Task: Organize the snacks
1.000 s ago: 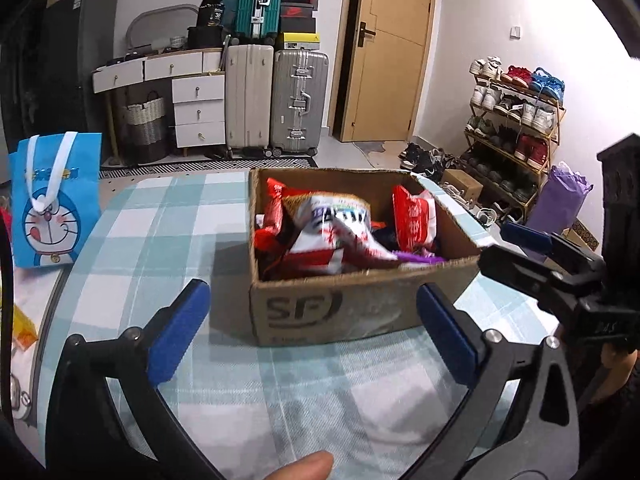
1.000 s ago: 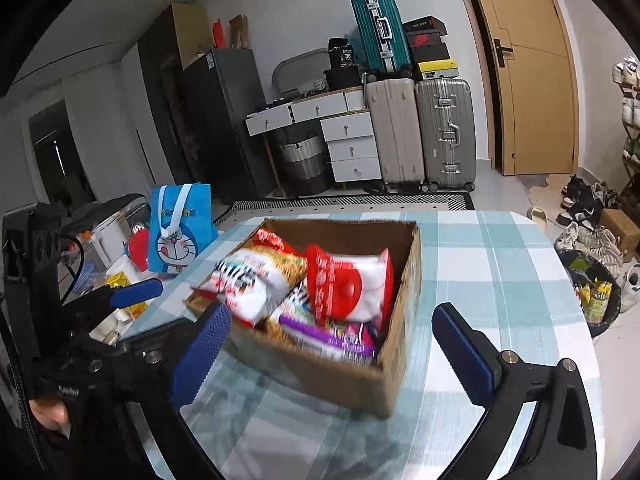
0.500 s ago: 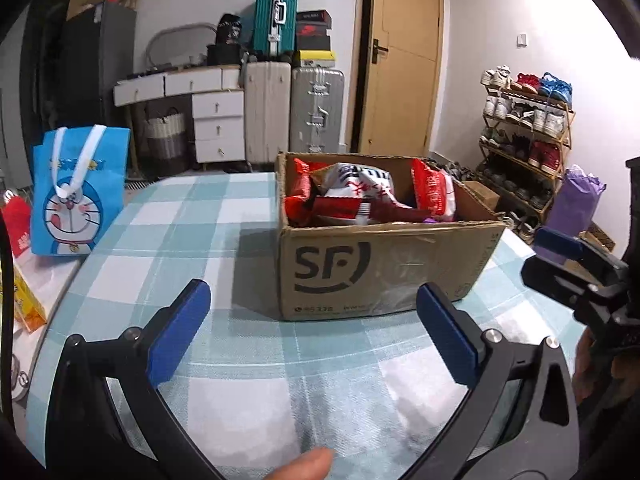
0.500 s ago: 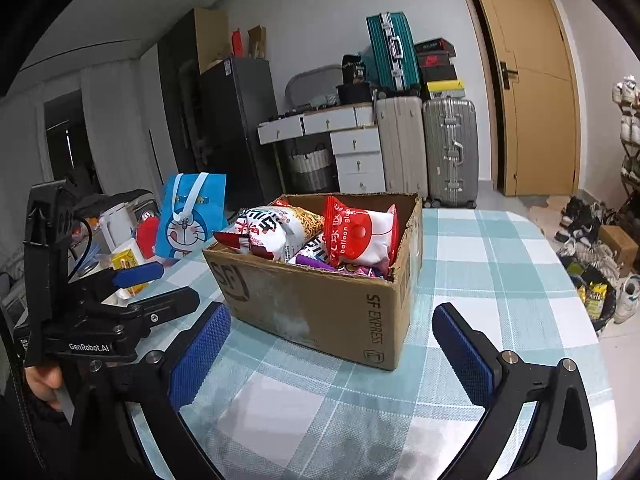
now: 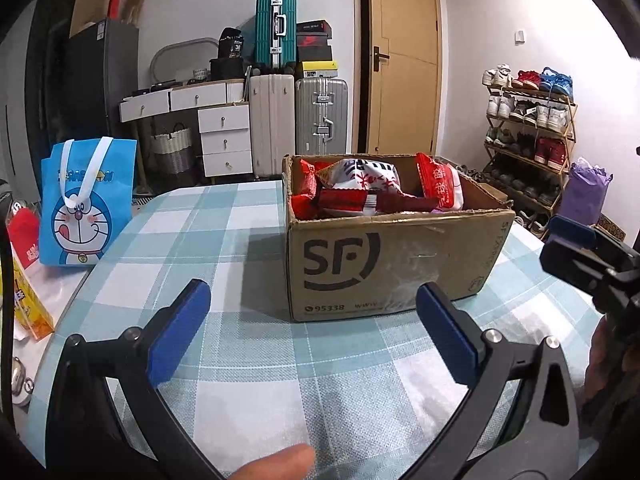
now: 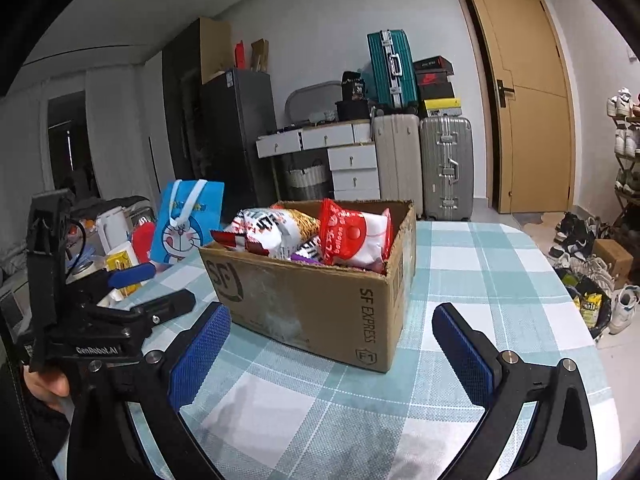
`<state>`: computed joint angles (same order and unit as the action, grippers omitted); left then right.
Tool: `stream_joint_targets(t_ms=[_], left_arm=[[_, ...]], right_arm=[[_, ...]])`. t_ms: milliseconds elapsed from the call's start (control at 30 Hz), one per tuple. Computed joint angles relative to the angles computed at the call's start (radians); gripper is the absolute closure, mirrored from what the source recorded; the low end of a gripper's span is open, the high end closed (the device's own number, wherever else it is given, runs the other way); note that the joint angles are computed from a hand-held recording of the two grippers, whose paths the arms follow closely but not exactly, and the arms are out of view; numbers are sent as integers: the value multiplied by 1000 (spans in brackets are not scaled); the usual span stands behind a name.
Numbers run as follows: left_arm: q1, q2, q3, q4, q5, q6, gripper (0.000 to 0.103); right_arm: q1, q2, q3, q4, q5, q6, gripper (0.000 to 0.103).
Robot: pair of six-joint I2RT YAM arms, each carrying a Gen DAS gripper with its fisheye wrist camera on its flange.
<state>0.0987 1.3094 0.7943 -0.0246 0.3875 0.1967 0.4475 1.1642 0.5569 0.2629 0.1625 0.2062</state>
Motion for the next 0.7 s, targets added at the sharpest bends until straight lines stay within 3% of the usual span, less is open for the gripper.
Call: stream_joint_targets(t_ms=[267,700], left_arm=[[28,-11,-17,19,44,-23,0],[38,-9,-26,40,65,-23,0]], right_arm=[[49,-36,-39,54,92,-25,0],[82,-23,-34,63,127,-69,0]])
